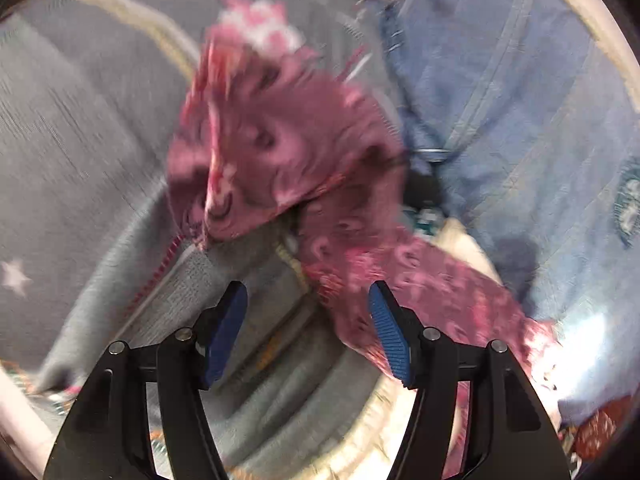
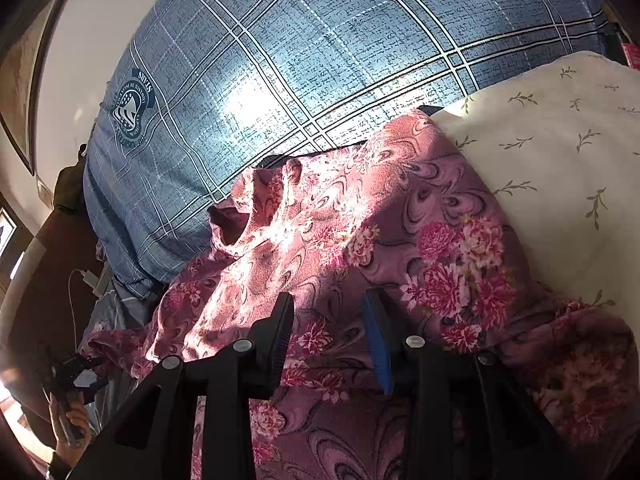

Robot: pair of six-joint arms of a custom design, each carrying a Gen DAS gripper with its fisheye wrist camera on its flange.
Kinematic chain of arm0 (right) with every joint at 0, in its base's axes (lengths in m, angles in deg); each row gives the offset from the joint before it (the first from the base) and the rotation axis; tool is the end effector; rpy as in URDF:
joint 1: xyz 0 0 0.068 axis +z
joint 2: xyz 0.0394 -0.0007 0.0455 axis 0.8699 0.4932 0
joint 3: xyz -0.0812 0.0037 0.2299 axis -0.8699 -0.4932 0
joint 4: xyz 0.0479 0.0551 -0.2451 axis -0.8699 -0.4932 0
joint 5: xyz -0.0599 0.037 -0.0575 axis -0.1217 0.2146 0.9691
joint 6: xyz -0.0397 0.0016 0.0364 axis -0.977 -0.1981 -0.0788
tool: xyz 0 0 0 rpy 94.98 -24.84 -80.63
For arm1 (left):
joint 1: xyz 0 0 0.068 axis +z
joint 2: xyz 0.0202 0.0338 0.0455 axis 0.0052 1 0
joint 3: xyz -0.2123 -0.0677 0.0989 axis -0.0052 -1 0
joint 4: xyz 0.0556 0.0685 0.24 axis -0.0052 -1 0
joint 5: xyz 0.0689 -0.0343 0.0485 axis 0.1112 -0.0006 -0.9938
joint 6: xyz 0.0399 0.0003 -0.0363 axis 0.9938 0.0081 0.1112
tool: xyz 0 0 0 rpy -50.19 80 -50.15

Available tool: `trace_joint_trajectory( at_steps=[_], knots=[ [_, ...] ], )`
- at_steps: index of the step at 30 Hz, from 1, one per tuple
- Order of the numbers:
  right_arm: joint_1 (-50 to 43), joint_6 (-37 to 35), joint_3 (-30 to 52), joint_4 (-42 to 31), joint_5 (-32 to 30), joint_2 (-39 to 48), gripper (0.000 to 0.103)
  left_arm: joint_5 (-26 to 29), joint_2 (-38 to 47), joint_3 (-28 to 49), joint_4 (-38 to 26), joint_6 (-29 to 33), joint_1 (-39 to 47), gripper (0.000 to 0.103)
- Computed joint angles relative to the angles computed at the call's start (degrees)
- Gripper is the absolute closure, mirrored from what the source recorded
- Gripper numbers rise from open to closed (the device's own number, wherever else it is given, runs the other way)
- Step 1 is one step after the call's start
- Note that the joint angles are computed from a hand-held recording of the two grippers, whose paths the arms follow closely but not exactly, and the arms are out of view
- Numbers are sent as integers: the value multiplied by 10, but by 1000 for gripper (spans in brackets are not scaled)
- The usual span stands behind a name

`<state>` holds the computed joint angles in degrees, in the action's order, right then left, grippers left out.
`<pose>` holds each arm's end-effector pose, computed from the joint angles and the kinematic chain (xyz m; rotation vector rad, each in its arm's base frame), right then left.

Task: Fold small clothes

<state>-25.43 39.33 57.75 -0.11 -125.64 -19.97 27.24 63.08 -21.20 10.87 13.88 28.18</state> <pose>0.0389 -0.1359 0.1441 0.8676 2.0642 0.4954 0.2708 0.1253 0.2187 -0.3652 2.5728 -0.4289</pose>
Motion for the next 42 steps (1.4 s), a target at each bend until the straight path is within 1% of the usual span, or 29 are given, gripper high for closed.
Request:
trace_joint_trajectory(
  at_steps=[2, 5, 8, 9, 10, 11, 13, 14, 17, 19, 23, 25, 26, 27, 29, 30, 32, 34, 36, 39, 42],
  knots=[
    [-1, -2, 0, 0, -1, 2, 65, 8, 27, 9, 23, -38, 1, 41],
    [-2, -3, 0, 1, -4, 7, 65, 39, 44, 26, 26, -63, 8, 41],
    [-4, -8, 2, 0, -5, 12, 65, 23, 31, 33, 54, -82, -3, 42],
    [-5, -9, 3, -1, -6, 14, 65, 21, 28, 36, 61, -86, -7, 47],
    [-5, -10, 3, -1, -6, 15, 65, 16, 32, 46, 58, -90, -11, 73],
    [-5, -10, 3, -2, -7, 16, 65, 25, 52, 70, 40, -84, -11, 99],
    [-6, -11, 4, -2, -8, 17, 65, 49, 91, 110, 5, -90, -2, 101],
    [-6, -11, 4, -2, -8, 17, 65, 48, 89, 107, 9, -94, -3, 101],
    [-5, -10, 3, -3, -8, 15, 65, 53, 41, 86, 7, -62, -6, 101],
    [-5, -10, 3, -4, -9, 16, 65, 62, 0, 76, -17, -28, -6, 101],
    [-7, -15, 5, -6, -10, 20, 65, 102, -74, 62, -75, 31, -6, 101],
    [-7, -15, 5, -6, -10, 20, 65, 109, -119, 50, -91, 38, -28, 101],
    [-7, -15, 5, -6, -10, 20, 65, 106, -144, 28, -76, 23, -59, 101],
    [-7, -15, 6, -6, -10, 20, 65, 110, -164, 25, -86, 25, -70, 101],
    [-7, -15, 6, -6, -10, 20, 65, 109, -198, 12, -84, 6, -115, 101],
    [-7, -15, 6, -6, -11, 21, 65, 98, -221, 6, -81, -9, -147, 101],
    [-9, -19, 7, -9, -11, 24, 65, 63, -253, -7, -60, -46, -227, 101],
    [-10, -21, 8, -10, -12, 25, 65, 31, -300, -27, -56, -65, -296, 101],
    [-12, -24, 9, -13, -13, 27, 65, -24, -330, -53, -33, -110, -402, 101],
    [-14, -29, 10, -17, -17, 32, 65, -91, -329, -92, 1, -185, -556, 101],
    [-17, -35, 13, -20, -20, 38, 65, -138, -275, -130, 46, -254, -684, 101]
  ],
)
